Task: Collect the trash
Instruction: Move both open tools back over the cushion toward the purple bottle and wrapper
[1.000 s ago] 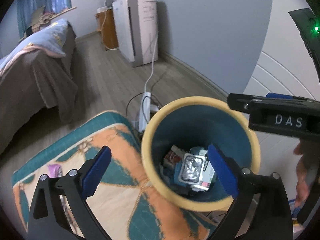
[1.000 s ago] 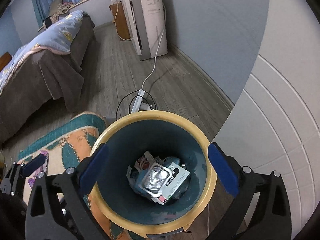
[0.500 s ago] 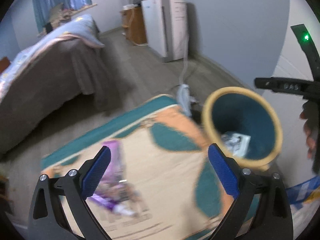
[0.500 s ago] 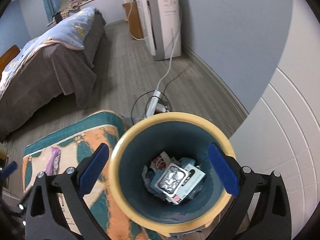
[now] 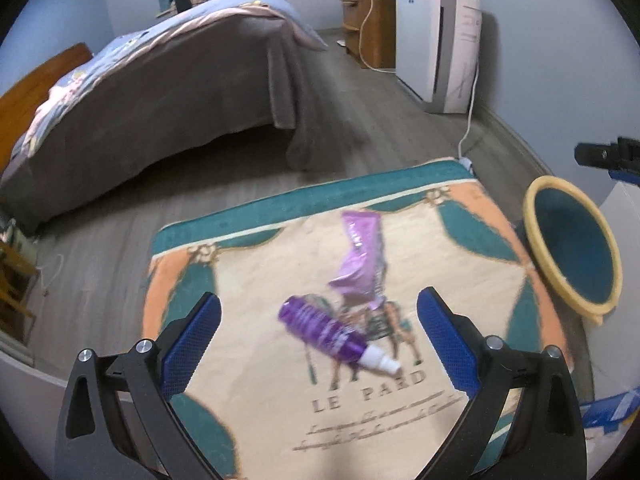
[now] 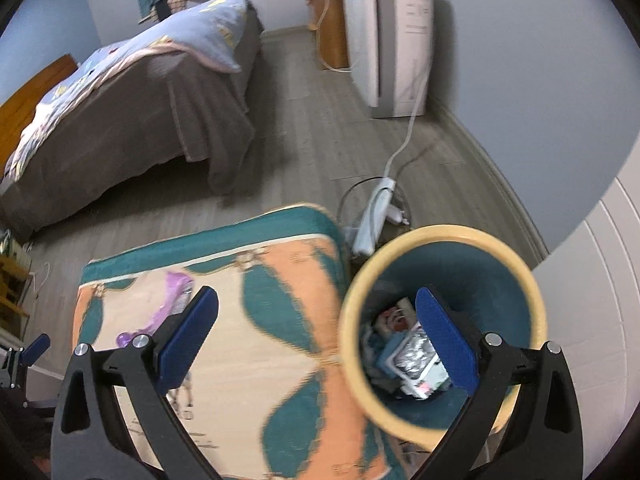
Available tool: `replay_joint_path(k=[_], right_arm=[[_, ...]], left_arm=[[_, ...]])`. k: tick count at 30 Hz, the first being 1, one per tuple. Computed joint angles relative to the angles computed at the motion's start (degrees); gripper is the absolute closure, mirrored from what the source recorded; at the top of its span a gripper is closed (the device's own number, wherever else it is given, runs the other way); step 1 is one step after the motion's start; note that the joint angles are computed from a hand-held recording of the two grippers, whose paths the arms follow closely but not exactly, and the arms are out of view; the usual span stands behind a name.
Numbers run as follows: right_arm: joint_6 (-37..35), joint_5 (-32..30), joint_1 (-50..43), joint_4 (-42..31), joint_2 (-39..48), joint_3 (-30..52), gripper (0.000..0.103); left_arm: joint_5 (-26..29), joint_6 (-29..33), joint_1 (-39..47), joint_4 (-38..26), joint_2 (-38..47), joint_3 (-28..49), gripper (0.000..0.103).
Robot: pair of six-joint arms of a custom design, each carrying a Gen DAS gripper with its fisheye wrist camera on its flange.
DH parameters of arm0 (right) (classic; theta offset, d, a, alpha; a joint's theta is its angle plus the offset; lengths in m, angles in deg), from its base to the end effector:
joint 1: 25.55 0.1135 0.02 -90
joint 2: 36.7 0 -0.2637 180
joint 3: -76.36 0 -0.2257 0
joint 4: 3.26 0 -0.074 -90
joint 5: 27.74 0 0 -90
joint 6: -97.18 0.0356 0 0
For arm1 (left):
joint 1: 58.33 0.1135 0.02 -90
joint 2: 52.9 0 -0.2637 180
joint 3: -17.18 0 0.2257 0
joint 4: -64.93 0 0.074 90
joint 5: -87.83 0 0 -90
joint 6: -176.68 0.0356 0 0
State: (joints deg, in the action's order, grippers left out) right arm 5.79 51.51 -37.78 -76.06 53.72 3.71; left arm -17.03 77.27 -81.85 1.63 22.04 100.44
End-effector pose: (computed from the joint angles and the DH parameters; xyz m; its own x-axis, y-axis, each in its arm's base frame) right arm 0.2936 -0.0568 0.3527 -0.8113 0.1515 -0.5647 0.0862 0.9863 0.1407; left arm 0.2210 -0.0862 0.3120 -0.7818 0.1679 -0.6005 0.1246 0.9857 0.1134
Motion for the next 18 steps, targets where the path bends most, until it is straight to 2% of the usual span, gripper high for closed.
replay_joint_path(k=[5, 13, 18], right_arm=[[2.20, 5.55, 8.67, 2.11, -0.21, -2.21, 0.006], [5.55, 9.65, 18.67, 3.92, 3.73, -3.68, 0.006], [3.78, 13.93, 23.22, 5.26, 7.09, -3.39, 0.006]], left_arm=[[2.89, 2.52, 6.08, 0.68, -2.77, -2.49, 0.006], [7.90, 5.34, 17.51, 2.89, -1.03, -2.33, 0.006], [11.27, 2.75, 18.94, 2.52, 4.03, -1.93, 0.006]])
